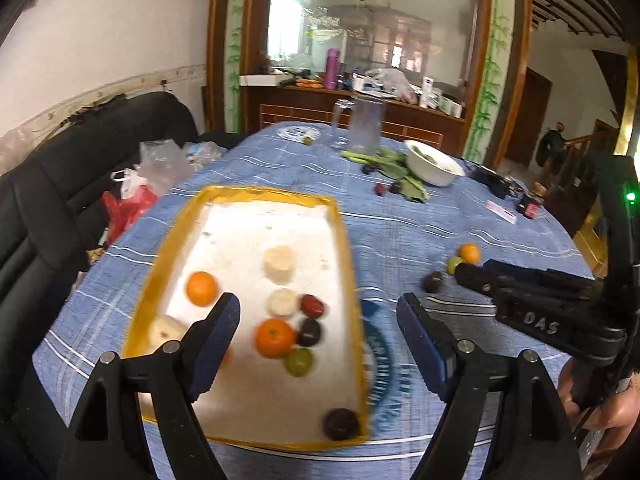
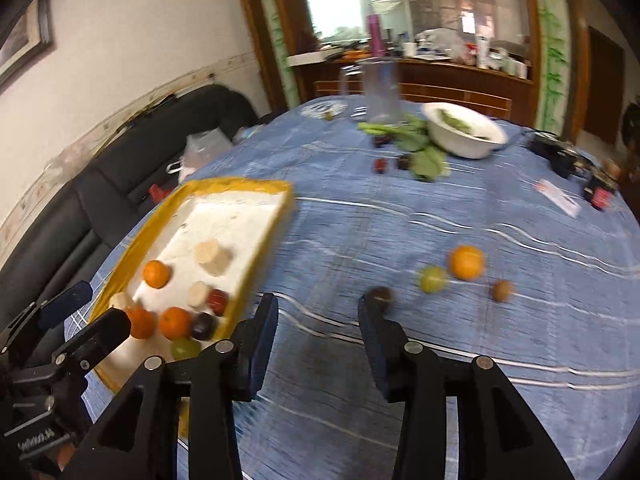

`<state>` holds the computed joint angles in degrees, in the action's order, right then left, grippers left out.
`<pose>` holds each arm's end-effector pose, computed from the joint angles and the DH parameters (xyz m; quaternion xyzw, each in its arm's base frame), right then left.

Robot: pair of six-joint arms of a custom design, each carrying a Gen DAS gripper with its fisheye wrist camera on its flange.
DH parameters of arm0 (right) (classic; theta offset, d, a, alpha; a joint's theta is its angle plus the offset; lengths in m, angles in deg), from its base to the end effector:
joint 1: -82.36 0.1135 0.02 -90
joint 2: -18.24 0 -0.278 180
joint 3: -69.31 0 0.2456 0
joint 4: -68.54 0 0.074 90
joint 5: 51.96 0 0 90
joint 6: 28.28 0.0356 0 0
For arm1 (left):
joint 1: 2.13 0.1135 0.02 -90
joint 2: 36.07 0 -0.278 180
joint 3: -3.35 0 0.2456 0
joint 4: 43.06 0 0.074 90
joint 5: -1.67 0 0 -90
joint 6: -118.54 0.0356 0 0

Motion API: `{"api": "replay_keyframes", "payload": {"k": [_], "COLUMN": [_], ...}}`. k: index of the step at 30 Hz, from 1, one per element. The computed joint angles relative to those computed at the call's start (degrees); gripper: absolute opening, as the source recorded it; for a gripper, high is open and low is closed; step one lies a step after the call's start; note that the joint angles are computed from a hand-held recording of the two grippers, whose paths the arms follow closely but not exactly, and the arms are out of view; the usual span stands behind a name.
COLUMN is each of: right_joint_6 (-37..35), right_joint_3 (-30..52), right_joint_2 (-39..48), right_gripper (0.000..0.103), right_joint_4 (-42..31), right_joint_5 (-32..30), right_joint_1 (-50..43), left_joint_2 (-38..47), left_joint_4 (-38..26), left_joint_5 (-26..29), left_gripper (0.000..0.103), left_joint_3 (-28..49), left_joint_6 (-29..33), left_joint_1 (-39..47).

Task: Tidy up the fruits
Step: 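Move both open tools back toward the remaining fruit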

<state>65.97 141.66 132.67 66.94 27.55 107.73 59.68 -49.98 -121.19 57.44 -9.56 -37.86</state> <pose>0.3551 0.1756 0.1267 -0.2031 0.8935 0.1814 0.3572 0.2549 -0.1596 0.1489 -0.1186 0.8949 0.0078 0.4301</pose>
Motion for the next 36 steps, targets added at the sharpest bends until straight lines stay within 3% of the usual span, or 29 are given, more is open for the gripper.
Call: {"api": "replay_keyframes", "payload": {"k": [4, 10, 17, 21, 36], "right_joint_6": [-2.25, -2.78, -1.43, -1.89, -4.75], "right_joint_3": [-4.74, -6.18, -6.86, -6.42, -2.73], "right_joint_2": [-3.43, -3.24, -1.54, -0.37, 3.54], "right_gripper": [0.052, 0.052, 0.052, 0.053, 0.055], "right_joint_4": [1.43, 1.89, 3.44, 3.11, 1.74], "right_joint_5": [-0.81, -4.43, -8.01, -6.72, -1.72], "right_joint_1": [-5.36, -12.73, -16.60, -14.95, -9.19], "left_joint_2": [5.25, 10.88, 12.81, 13.00, 15.12], "left_joint_4": [-4.38, -8.75, -12.32, -12.03, -9.40], "left_joint_5": [-0.85, -2.80, -7.89, -11.93, -5.40], "left_gripper": [0.080, 0.080, 0.080, 0.080, 0.080], "left_joint_3": [7.83, 16.17, 19.79, 19.43, 18.00], "left_joint_6": [0.85, 2.57, 3.23, 4.48, 4.38], "left_joint_1": [-3.99, -8.99, -12.14, -12.93, -7.19]}}
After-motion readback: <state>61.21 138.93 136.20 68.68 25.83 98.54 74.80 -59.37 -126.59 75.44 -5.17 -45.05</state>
